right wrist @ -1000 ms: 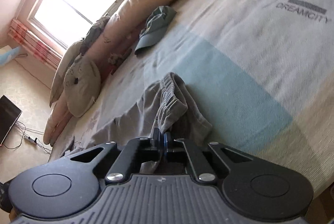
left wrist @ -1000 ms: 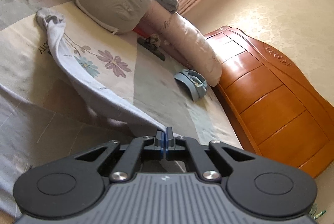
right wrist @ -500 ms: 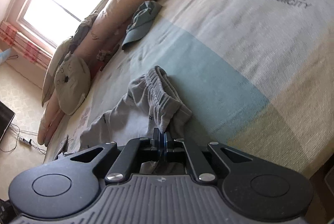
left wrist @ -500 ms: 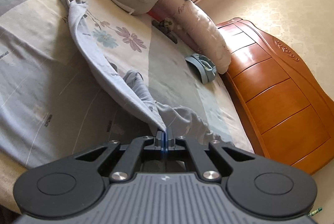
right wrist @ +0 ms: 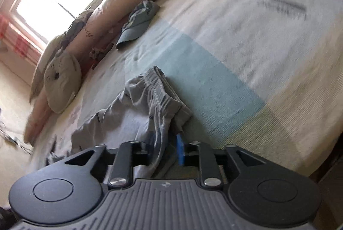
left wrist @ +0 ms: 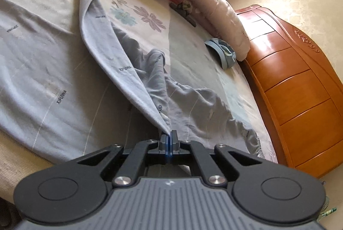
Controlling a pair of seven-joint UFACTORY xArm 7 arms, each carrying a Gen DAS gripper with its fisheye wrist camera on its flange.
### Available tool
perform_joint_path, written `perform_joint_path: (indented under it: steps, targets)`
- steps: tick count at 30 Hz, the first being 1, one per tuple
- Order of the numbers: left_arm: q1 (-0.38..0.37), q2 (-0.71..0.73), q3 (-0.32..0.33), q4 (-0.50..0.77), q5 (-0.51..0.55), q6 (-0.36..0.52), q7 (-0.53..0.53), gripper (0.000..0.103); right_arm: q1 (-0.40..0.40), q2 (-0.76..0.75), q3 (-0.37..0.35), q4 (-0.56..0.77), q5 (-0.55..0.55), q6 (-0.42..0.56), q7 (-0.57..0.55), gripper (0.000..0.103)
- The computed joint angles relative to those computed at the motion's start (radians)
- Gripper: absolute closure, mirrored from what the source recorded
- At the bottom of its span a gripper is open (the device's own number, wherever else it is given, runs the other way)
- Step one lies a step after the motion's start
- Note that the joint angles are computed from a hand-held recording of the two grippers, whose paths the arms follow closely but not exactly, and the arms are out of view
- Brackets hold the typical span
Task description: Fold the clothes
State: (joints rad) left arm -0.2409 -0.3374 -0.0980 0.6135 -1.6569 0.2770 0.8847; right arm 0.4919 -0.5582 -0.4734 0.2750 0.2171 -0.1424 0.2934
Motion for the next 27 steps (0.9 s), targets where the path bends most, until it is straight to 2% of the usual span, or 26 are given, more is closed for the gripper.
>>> perform_joint_path:
  steps: [2, 4, 6, 9, 11, 14, 18, 20, 22, 23, 26, 27]
  targets:
    - [0.001, -0.015, -0.003, -0.001, -0.018, -0.006, 0.026, 0.103, -0.180, 0.007, 0.207, 0.004, -0.028, 0.038, 0.006, 0.057]
    - [0.002, -0.041, -0.004, -0.015, -0.017, -0.006, 0.020, 0.103, -0.337, 0.000, 0.389, 0.019, -0.073, 0.077, 0.007, 0.055]
    - [0.004, -0.068, -0.005, -0.029, -0.014, -0.006, 0.009, 0.103, -0.404, 0.000, 0.483, 0.044, -0.127, 0.103, -0.012, 0.044]
    - [0.004, -0.092, -0.004, -0.053, 0.006, -0.003, -0.022, 0.103, -0.428, 0.026, 0.559, 0.078, -0.207, 0.105, -0.065, 0.029]
    - [0.001, -0.082, 0.000, -0.066, 0.049, -0.001, -0.076, 0.103, -0.438, 0.050, 0.604, 0.106, -0.259, 0.105, -0.106, 0.024]
    - [-0.012, -0.055, 0.018, -0.074, 0.112, 0.012, -0.147, 0.103, -0.447, 0.092, 0.663, 0.145, -0.310, 0.125, -0.140, 0.024]
    - [-0.034, -0.054, 0.035, -0.071, 0.115, 0.007, -0.134, 0.103, -0.418, 0.156, 0.681, 0.185, -0.355, 0.145, -0.185, 0.024]
    - [-0.039, -0.070, 0.042, -0.077, 0.106, 0.013, -0.118, 0.103, -0.442, 0.167, 0.721, 0.196, -0.379, 0.160, -0.174, 0.024]
    - [-0.038, -0.078, 0.047, -0.083, 0.119, 0.020, -0.115, 0.103, -0.431, 0.175, 0.720, 0.198, -0.394, 0.169, -0.180, 0.024]
    - [-0.035, -0.072, 0.051, -0.085, 0.143, 0.028, -0.131, 0.103, -0.445, 0.183, 0.737, 0.201, -0.411, 0.173, -0.177, 0.024]
    - [-0.020, -0.033, 0.058, -0.087, 0.300, 0.049, -0.297, 0.103, -0.592, 0.201, 0.876, 0.208, -0.533, 0.177, -0.118, 0.021]
    - [-0.027, -0.031, 0.070, -0.087, 0.315, 0.055, -0.312, 0.102, -0.602, 0.202, 0.881, 0.203, -0.551, 0.160, -0.104, 0.020]
